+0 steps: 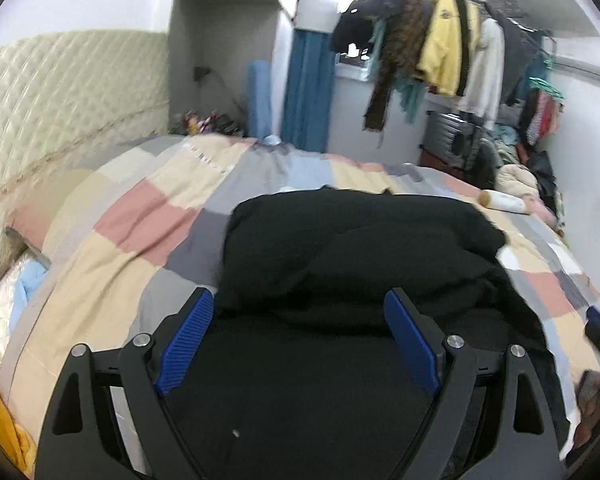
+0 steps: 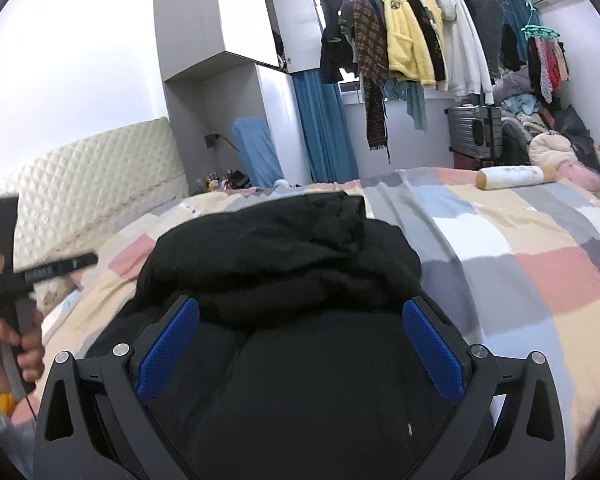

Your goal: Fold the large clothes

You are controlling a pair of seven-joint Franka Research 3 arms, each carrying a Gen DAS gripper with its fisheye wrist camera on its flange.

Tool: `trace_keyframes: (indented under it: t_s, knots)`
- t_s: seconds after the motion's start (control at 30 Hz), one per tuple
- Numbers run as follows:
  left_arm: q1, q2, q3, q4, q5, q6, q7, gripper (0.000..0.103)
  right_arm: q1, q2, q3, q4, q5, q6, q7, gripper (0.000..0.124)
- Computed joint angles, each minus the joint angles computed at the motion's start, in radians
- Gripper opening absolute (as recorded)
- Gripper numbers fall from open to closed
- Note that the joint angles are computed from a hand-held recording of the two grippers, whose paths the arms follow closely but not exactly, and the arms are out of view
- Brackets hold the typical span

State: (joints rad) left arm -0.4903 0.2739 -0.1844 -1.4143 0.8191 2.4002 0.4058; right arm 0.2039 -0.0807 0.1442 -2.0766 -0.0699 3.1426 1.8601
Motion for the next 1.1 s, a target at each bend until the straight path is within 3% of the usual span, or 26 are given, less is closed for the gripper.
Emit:
trace_keyframes:
  t_s: [0.17,0.23,0.47,0.5,0.53,0.63,0.7,0.83,0.9,1.03,1.1]
  knots:
    - [0.030,0.080,0.013,0.060,-0.089,-0.038,0.049,0.091,0.035,0.214,-0.051,0.261,0.061,-0.096,-0.057,0.102]
    - [0.023,0.125,0.025,0.113,-0.107,-0.094,0.070,0.093,0.048,0.287,-0.076,0.351,0.096,-0.134,-0.062,0.102]
    - [0.022,0.257,0.047,0.233,-0.198,-0.175,0.159,0.099,0.032,0.461,-0.073,0.563,0.292,-0.194,-0.197,0.095]
    - [0.017,0.282,0.052,0.266,-0.205,-0.196,0.176,0.099,0.050,0.477,-0.096,0.583,0.284,-0.198,-0.188,0.093]
    - [0.012,0.301,0.056,0.293,-0.213,-0.210,0.191,0.100,0.062,0.494,-0.113,0.601,0.274,-0.203,-0.188,0.082]
    - [-0.012,0.348,0.091,0.348,-0.193,-0.224,0.193,0.100,0.032,0.545,-0.071,0.666,0.315,-0.258,-0.264,0.073]
    - [-0.023,0.366,0.111,0.364,-0.173,-0.220,0.177,0.100,0.031,0.566,-0.064,0.692,0.331,-0.292,-0.302,0.065]
    - [-0.021,0.373,0.130,0.370,-0.166,-0.192,0.117,0.100,0.055,0.545,-0.062,0.644,0.341,-0.226,-0.372,0.028]
    - [-0.023,0.365,0.141,0.357,-0.156,-0.196,0.080,0.100,0.052,0.523,-0.046,0.621,0.359,-0.200,-0.409,0.021]
    - [-0.010,0.319,0.149,0.287,-0.132,-0.170,-0.008,0.100,-0.005,0.484,0.056,0.582,0.483,-0.156,-0.543,0.018]
    - [0.008,0.287,0.144,0.241,-0.135,-0.155,-0.057,0.100,0.019,0.479,0.034,0.583,0.499,-0.165,-0.535,0.018]
